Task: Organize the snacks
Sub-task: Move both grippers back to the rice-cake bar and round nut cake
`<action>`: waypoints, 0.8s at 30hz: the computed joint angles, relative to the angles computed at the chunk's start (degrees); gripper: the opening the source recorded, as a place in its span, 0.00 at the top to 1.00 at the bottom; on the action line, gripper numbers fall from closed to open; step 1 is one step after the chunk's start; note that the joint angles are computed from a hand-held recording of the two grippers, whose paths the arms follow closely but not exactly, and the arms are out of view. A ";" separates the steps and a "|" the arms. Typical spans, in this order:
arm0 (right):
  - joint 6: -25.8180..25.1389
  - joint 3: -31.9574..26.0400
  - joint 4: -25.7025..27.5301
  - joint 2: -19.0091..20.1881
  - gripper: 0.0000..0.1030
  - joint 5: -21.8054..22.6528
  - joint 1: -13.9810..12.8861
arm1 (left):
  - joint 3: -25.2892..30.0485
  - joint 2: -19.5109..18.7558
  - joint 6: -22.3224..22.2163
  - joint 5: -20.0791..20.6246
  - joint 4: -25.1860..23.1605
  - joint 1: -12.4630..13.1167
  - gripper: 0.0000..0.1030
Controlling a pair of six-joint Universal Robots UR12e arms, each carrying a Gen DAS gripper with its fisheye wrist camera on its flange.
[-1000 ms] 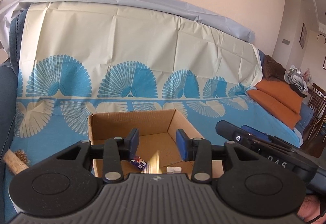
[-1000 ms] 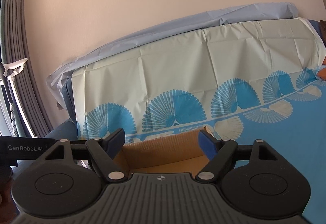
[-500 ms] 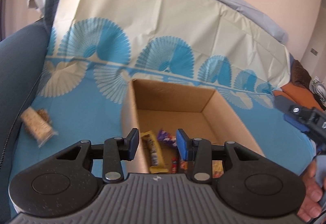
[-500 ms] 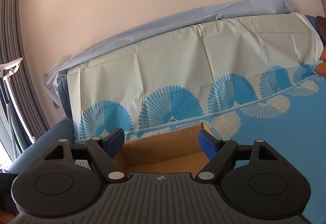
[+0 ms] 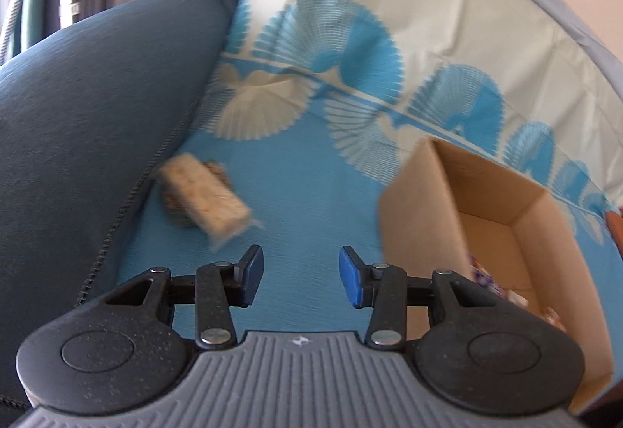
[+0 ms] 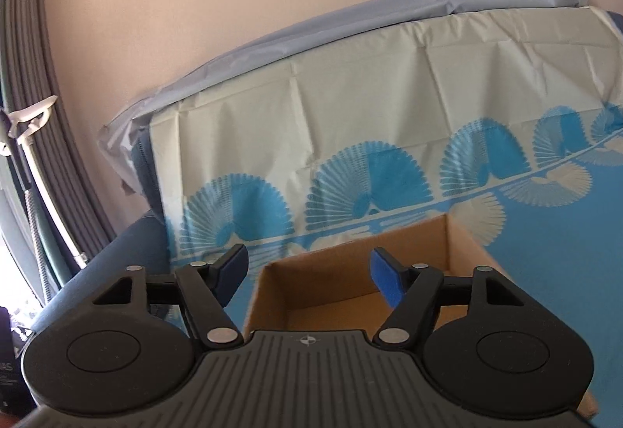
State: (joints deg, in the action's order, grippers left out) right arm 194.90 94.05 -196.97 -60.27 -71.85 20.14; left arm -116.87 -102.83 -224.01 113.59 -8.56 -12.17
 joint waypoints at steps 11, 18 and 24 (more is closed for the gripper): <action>-7.02 -2.02 1.55 2.50 0.34 10.19 1.67 | 4.48 -3.51 -8.32 1.05 -10.66 6.12 0.04; -4.63 -2.99 5.70 2.98 0.33 10.79 1.31 | 10.69 -8.29 -10.34 -0.28 -20.57 8.38 0.01; -6.82 -2.99 6.13 2.96 0.33 12.07 1.34 | 13.34 -10.81 -11.54 2.98 -24.50 8.43 0.01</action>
State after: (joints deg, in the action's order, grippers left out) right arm 188.08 91.06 -190.84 -57.31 -59.78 21.48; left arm -103.53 -113.64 -235.55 116.57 -33.05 -3.75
